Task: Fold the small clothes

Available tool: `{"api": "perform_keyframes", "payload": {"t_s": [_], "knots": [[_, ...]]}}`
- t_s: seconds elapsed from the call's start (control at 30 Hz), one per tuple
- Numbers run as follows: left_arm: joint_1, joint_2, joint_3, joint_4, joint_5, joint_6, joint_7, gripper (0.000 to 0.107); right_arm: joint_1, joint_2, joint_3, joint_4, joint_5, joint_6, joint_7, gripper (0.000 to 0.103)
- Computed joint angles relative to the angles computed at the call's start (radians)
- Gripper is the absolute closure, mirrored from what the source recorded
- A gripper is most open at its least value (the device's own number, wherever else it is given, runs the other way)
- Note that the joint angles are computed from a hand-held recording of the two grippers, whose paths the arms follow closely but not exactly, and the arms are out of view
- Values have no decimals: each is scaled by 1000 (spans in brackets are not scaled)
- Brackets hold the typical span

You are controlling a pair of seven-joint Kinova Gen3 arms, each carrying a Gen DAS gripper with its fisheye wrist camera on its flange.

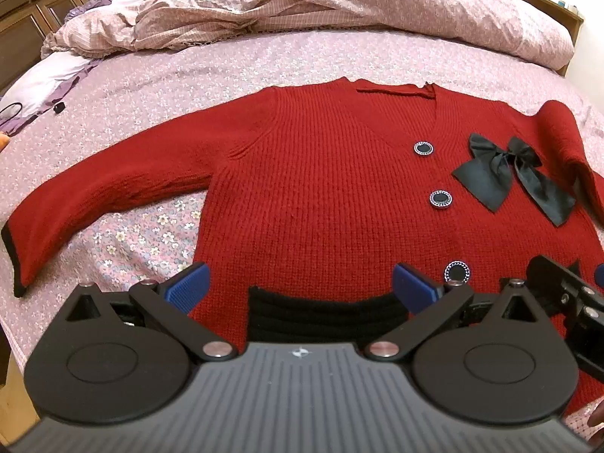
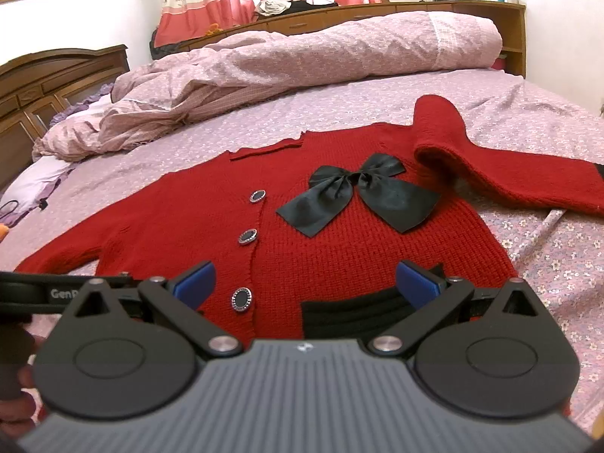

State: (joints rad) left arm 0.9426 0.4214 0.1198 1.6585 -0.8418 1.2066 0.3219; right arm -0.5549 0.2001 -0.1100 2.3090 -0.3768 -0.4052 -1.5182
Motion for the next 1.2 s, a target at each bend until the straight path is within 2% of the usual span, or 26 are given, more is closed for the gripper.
{"api": "perform_keyframes", "payload": {"t_s": [0.83,1.2], "knots": [[-19,-3,-6,-5,5,-18,-19,4,28,8,-14,6,69,-12,-60,0],[-64,-21,-11,-10,16,-52,-54,4,157,13,-62,-10,283,11,-250,0]]}}
